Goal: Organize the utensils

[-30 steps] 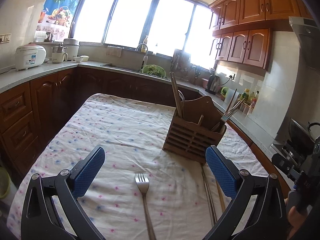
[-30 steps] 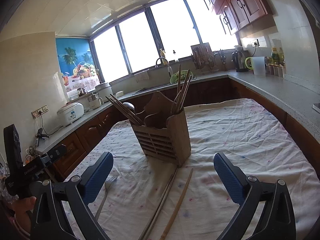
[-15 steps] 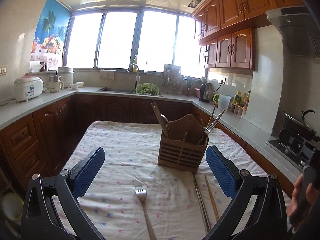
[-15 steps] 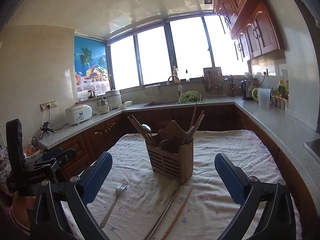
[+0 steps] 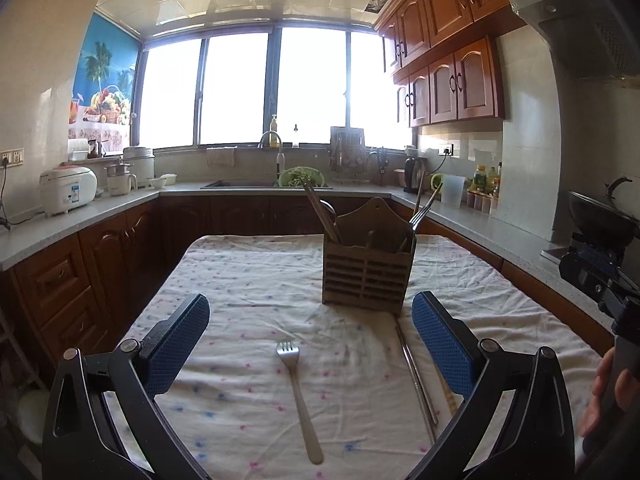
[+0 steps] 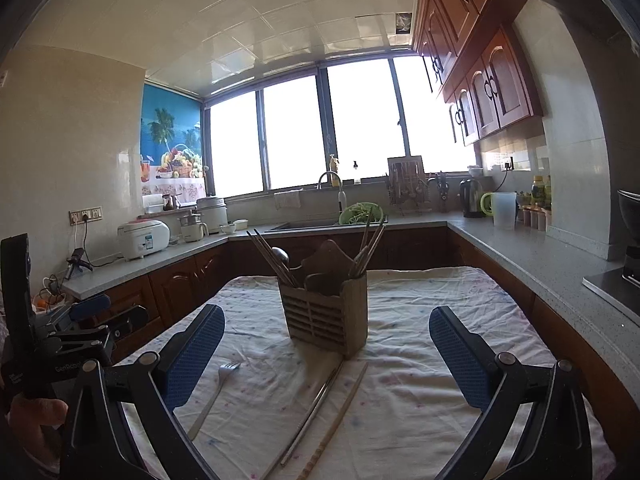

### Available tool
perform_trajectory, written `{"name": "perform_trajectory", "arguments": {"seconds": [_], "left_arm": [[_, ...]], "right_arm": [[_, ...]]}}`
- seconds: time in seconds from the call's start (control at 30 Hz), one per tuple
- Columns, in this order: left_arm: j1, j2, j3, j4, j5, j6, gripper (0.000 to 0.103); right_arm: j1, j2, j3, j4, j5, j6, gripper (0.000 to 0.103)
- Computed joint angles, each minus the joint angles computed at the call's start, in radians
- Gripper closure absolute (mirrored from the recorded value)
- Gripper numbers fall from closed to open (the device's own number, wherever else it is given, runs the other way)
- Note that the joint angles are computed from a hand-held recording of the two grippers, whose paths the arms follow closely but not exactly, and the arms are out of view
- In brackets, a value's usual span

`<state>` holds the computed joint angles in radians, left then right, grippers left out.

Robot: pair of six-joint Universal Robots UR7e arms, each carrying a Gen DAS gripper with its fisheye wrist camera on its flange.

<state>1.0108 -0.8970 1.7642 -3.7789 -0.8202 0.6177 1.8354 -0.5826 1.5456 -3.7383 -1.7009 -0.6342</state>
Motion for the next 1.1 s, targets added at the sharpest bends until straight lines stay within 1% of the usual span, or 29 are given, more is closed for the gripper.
{"name": "perform_trajectory", "arguments": {"seconds": [0.13,0.27,0.6,0.67,0.87,1.1], "left_arm": [[0.008,0.020,0.024,-0.082,-0.004,0.035,0.000],[0.014,0.029,0.048,-0.115,-0.002,0.033,0.000],[0.018,0.049,0.077,-0.097,0.048,0.004,0.000],[0.019,0.045,0.081,-0.090,0.049,-0.005,0.000],[0.021,0.048,0.089,-0.121,0.053,0.003,0.000],[0.021,0.052,0.088,-0.116,0.061,0.011,0.000]], "right_arm": [[-0.022,0.020,0.025,-0.051,-0.010,-0.009,0.000],[-0.032,0.033,0.050,-0.099,-0.021,-0.027,0.000],[-0.035,0.033,0.081,-0.088,-0.056,-0.019,0.000],[-0.036,0.035,0.084,-0.085,-0.065,-0.016,0.000],[-0.043,0.033,0.104,-0.109,-0.052,-0.012,0.000],[-0.045,0.027,0.112,-0.108,-0.057,0.000,0.000]]}}
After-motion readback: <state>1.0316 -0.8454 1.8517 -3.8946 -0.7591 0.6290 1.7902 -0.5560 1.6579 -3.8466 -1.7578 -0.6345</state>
